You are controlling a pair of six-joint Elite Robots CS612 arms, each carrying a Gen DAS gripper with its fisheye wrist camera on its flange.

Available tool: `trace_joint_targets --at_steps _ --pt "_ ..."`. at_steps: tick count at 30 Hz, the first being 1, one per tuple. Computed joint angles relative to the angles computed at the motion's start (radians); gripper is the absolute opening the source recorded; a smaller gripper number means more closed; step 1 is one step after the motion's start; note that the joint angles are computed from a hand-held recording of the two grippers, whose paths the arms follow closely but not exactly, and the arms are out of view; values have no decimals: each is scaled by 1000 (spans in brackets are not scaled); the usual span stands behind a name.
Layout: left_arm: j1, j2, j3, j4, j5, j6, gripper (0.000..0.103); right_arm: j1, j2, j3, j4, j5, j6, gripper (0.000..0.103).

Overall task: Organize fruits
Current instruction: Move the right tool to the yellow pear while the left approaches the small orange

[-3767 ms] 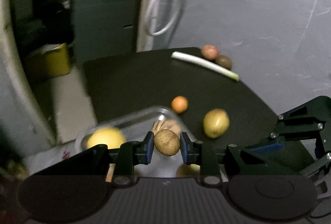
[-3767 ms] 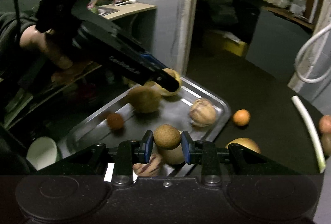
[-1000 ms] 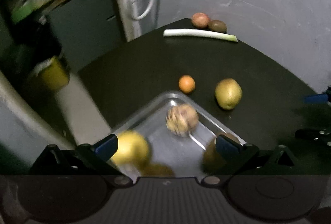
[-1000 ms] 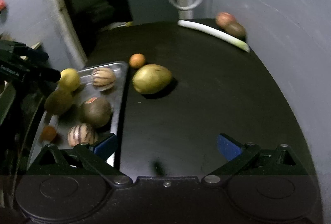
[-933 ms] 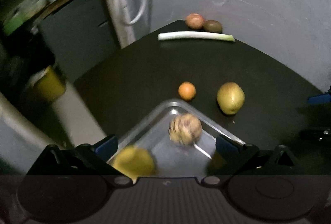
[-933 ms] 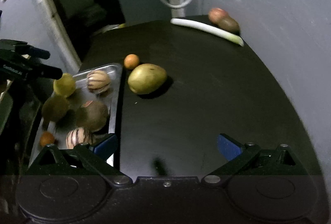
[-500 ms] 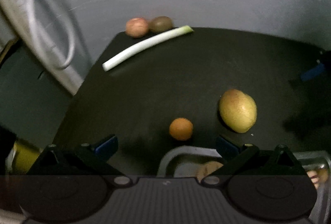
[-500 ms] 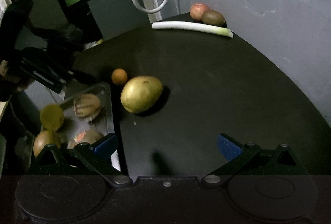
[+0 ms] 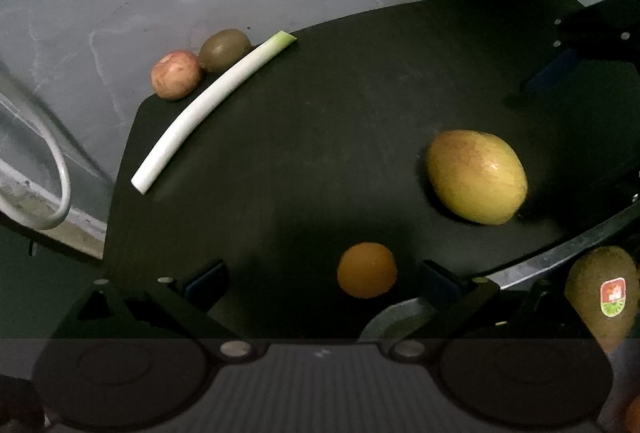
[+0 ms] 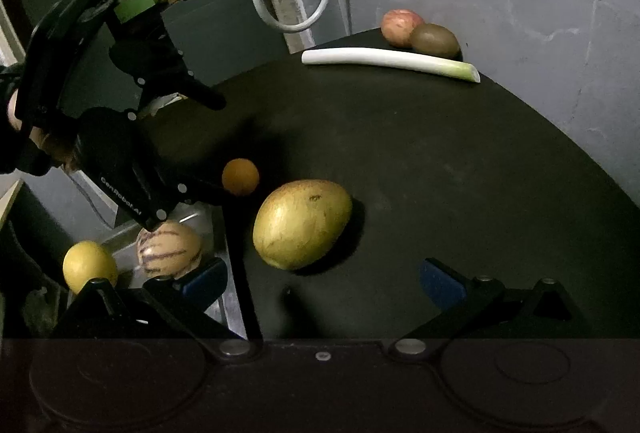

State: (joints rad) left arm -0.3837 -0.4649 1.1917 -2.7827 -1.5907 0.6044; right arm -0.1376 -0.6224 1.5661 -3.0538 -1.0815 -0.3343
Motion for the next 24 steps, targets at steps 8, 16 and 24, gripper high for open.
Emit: trace_joint_targets --at_steps 8,16,24 --pt "17 13 -27 36 -75 49 88 19 28 -49 30 -23 19 93" --pt "32 26 -58 103 -158 95 65 38 47 -77 40 -51 9 86" --pt "43 34 -76 131 -218 101 52 45 52 -80 18 -68 1 81"
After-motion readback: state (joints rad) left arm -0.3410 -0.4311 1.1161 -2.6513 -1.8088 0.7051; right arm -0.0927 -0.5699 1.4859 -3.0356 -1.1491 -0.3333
